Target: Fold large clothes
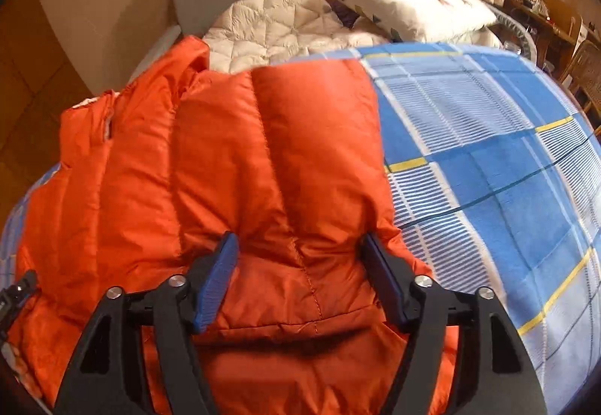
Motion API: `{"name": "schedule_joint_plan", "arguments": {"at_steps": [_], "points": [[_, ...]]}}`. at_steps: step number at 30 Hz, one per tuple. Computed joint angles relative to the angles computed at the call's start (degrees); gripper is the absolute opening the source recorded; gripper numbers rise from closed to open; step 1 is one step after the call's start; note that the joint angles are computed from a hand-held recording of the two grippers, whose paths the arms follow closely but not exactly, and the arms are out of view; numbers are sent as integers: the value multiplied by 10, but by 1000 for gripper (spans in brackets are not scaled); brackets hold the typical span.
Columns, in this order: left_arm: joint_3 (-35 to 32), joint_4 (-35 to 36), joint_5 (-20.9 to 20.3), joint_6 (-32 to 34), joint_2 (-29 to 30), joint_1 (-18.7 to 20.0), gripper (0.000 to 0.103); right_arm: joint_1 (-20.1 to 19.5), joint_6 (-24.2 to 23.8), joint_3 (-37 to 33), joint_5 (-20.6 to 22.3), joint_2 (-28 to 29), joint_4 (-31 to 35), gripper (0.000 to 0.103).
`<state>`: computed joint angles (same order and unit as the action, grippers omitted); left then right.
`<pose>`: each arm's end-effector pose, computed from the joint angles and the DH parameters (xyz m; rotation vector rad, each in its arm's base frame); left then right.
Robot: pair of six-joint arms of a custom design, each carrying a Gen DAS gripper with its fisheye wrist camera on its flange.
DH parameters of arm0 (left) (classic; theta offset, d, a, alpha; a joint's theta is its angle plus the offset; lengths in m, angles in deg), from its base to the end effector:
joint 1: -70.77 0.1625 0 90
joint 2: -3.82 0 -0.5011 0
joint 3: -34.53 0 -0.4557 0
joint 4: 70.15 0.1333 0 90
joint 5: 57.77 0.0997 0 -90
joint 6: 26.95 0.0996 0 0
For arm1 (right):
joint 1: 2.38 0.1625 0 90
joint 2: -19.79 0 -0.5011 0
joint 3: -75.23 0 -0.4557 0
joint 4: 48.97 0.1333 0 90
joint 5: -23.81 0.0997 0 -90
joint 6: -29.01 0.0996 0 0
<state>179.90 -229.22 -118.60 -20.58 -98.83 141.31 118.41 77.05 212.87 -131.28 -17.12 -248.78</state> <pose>0.0539 -0.3934 0.3086 0.4281 2.5778 -0.6839 0.2524 -0.3396 -0.0100 -0.4309 -2.1133 1.0049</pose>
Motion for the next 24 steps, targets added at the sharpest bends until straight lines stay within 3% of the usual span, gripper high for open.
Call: {"name": "schedule_joint_plan", "arguments": {"at_steps": [4,8,12,15,18,22,24], "points": [[4,34,-14,-14,-61,8,56,52,35,-2,-19,2,36,76],[2,77,-45,-29,-138,52,56,92,69,-6,1,10,68,76],[-11,87,-71,-22,-193,129,56,124,103,-21,18,27,106,76],[-27,74,-83,-11,-202,195,58,144,131,-34,19,39,143,76],[-47,46,-103,-4,-191,269,66,156,167,-43,19,46,195,76],[-84,17,-159,-19,-161,367,70,168,222,-46,12,43,271,76],[-99,5,-186,-31,-146,398,70,169,248,-48,11,40,313,76]]}}
